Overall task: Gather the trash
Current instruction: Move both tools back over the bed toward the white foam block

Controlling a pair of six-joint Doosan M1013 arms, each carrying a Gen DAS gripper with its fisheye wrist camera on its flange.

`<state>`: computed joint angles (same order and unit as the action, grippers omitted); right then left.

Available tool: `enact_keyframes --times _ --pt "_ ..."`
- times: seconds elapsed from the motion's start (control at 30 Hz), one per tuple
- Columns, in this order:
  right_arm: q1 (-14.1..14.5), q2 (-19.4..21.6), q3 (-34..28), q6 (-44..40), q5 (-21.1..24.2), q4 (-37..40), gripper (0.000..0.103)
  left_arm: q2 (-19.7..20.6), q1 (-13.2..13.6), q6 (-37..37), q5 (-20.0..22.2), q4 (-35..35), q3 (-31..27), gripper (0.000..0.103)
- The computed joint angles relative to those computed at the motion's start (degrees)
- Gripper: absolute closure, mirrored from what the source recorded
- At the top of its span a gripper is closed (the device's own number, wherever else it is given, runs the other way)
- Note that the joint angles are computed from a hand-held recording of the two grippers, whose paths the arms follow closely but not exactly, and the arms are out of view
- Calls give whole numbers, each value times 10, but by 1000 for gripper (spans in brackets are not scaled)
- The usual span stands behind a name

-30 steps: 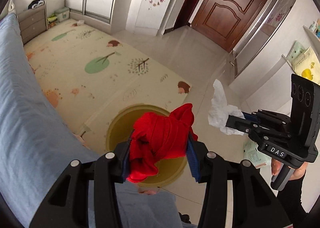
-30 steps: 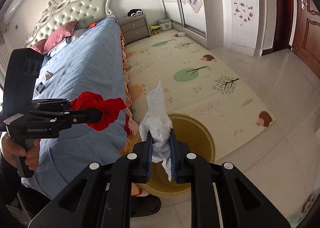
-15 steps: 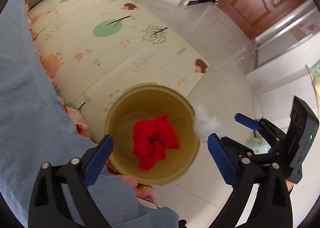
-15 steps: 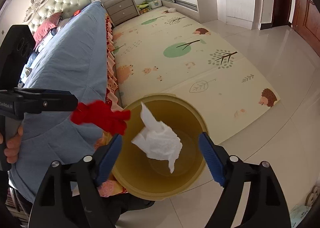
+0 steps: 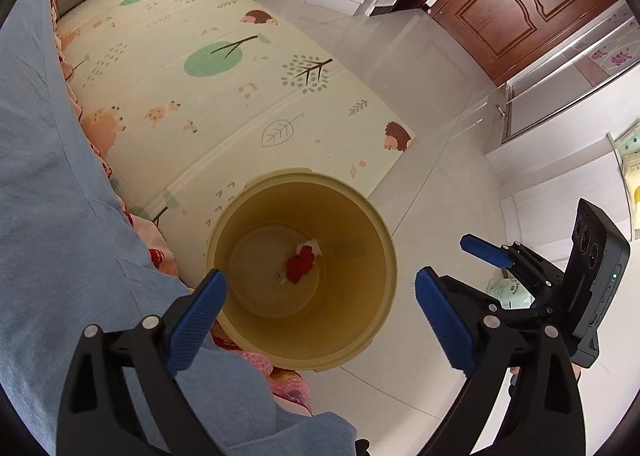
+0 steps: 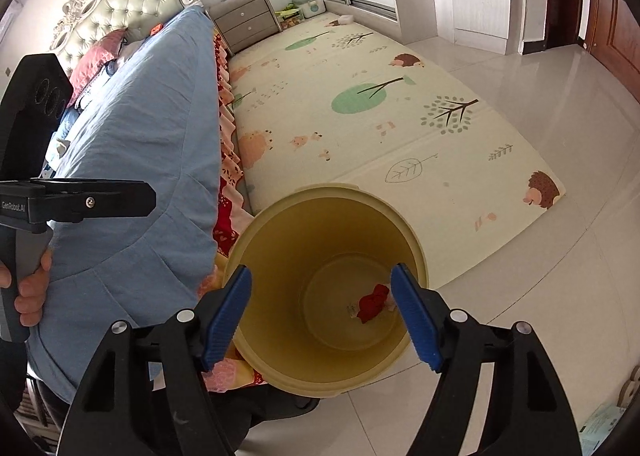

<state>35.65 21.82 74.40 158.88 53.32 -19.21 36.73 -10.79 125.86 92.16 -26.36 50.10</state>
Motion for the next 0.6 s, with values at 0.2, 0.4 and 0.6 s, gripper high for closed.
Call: enact_keyframes --times 0.2,0.4,0.6 --pt "18 2 -28 12 18 -41 32 -28 13 33 -45 -10 23 8" --pt "51 8 -65 63 4 -160 32 -56 53 67 -82 -65 34 8" --pt "85 41 -131 63 -31 -282 19 -89 113 111 -150 -112 57 8"
